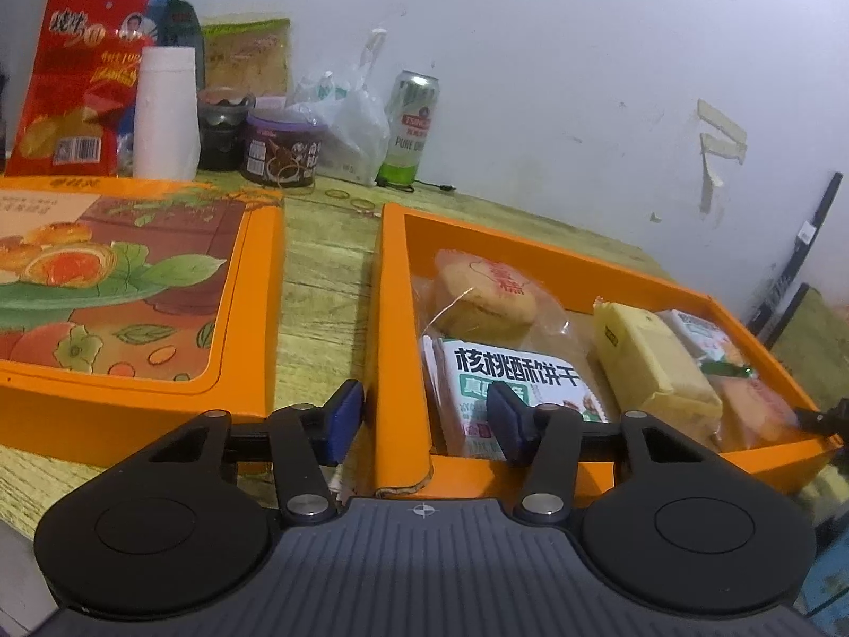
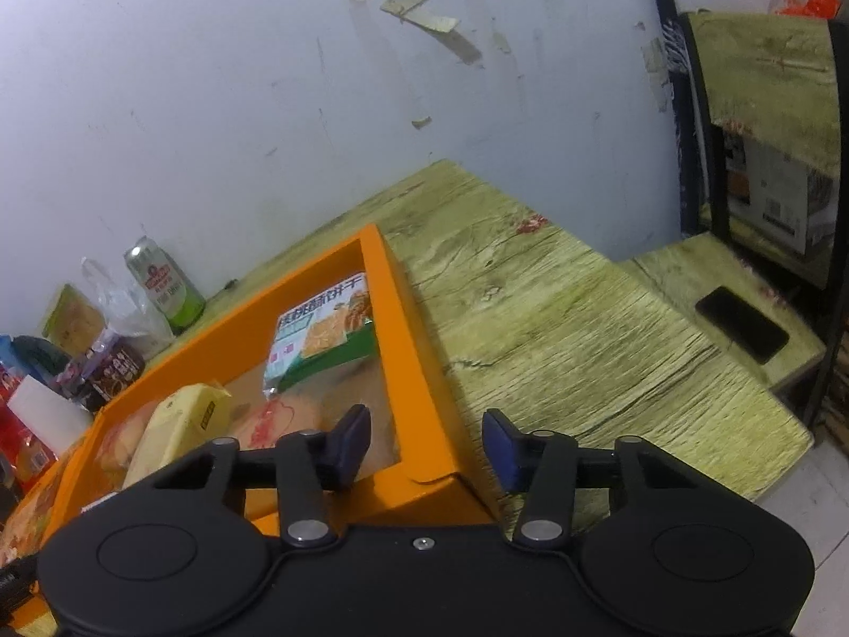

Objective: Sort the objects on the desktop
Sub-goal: 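Raise both tools away from the tray toward the orange mooncake box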

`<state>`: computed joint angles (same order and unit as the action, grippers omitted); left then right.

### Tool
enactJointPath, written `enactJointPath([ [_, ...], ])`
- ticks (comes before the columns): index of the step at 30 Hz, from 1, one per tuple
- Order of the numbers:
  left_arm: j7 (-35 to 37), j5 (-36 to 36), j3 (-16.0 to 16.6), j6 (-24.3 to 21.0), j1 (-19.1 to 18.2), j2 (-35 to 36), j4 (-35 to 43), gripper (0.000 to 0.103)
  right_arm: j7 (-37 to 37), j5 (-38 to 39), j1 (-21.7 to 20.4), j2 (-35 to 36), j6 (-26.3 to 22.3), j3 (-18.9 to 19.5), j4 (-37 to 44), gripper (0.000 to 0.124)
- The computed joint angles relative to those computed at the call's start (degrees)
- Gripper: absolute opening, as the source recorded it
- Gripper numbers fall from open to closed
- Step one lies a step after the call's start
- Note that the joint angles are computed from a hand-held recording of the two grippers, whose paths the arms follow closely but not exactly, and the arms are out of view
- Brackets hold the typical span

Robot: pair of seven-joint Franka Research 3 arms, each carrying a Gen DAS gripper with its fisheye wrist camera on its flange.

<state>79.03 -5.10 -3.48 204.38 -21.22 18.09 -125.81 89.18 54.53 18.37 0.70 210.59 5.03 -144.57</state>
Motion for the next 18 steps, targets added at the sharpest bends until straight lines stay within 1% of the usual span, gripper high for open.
enactJointPath([
  [1, 0.23, -0.23, 0.2, 0.0, -0.25, 0.17, 0.24, 0.051, -1.49, 1.42, 0.22, 0.38, 0.16, 0.15, 0.7, 0.04],
  [3, -0.33, 0.64, -0.3, -0.23, 0.44, 0.59, 0.88, 0.051, -6.61, 6.22, 0.99, 1.47, 0.93, 0.44, 2.74, 0.035],
  [6, -0.79, 1.7, -0.37, -0.81, 0.63, 1.34, 2.12, 0.051, -10.17, 9.36, 1.52, 2.55, 1.62, 0.31, 4.37, 0.033],
  [11, -1.01, 2.51, 0.32, -1.96, -0.39, 3.15, 4.96, 0.051, -13.33, 11.88, 1.55, 3.18, 1.68, -0.1, 5.92, 0.033],
  [18, -2.08, 4.46, 0.98, -3.69, -1.34, 5.81, 9.19, 0.051, -13.75, 11.26, 0.38, 4.45, 1.15, -1.08, 7.3, 0.033],
])
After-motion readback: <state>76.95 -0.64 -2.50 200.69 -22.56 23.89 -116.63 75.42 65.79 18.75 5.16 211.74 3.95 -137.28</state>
